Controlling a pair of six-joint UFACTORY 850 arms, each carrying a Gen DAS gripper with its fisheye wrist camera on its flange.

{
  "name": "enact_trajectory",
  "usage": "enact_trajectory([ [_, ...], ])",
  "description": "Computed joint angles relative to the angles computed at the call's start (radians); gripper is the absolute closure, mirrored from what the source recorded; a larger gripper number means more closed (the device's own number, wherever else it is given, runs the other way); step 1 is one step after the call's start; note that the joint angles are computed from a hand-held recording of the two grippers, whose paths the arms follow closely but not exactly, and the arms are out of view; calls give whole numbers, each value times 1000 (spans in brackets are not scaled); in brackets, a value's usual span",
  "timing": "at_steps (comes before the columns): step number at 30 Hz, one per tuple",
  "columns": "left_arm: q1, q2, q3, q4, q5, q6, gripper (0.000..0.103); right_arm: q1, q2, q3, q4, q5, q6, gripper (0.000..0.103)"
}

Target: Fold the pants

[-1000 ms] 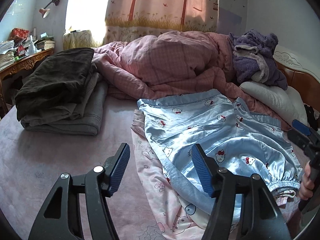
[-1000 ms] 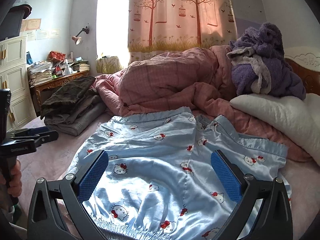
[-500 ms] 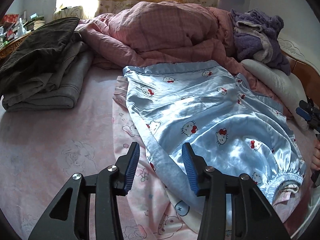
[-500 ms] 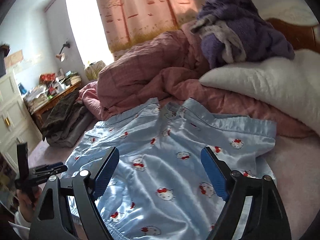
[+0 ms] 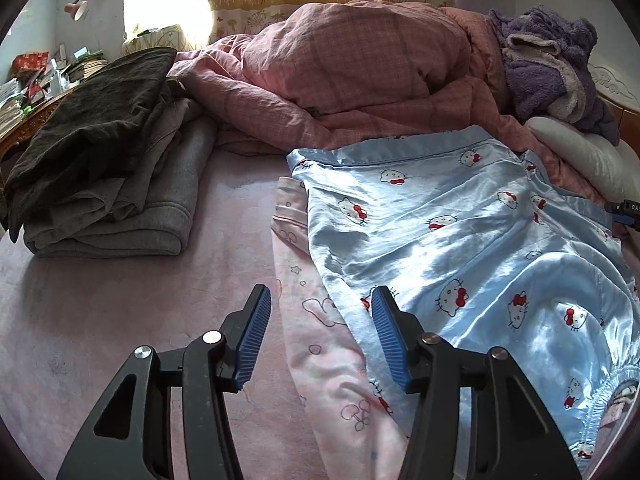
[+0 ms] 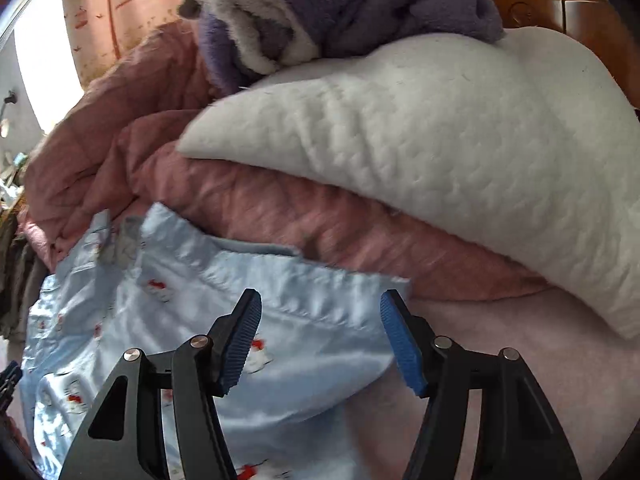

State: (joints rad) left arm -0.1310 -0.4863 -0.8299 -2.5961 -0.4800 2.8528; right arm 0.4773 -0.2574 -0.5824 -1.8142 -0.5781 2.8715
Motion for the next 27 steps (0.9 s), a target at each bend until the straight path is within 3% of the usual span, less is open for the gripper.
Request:
enact_trajectory([
  [4,-2,-13,-8,-7,3,0,51,-38,-33,1,-11,17,-1,39],
  [9,-18,-16,-4,-70,0,81,50,-55,-44,41,-191,-12,174,39],
  [11,-18,-14,-2,-58,-8,68,50,-54,-44,46,-199,-17,176,65],
  [12,-17,-12,-2,-44,-11,52,50,-55,-43,46,-202,-10,174,91],
  [13,-16,-9,0,-33,-14,38,51,-51,-34,47,-192,1,160,96],
  [16,-8,-2,2,45,-25,-29,51,-23,-15,39,-141,-16,79,98],
  [21,-13,-20,-49,253,20,-235,51,16,38,24,-6,-74,-36,99],
  [27,-51,-108,-201,108,93,-141,51,61,-17,-66,291,-193,-290,98],
])
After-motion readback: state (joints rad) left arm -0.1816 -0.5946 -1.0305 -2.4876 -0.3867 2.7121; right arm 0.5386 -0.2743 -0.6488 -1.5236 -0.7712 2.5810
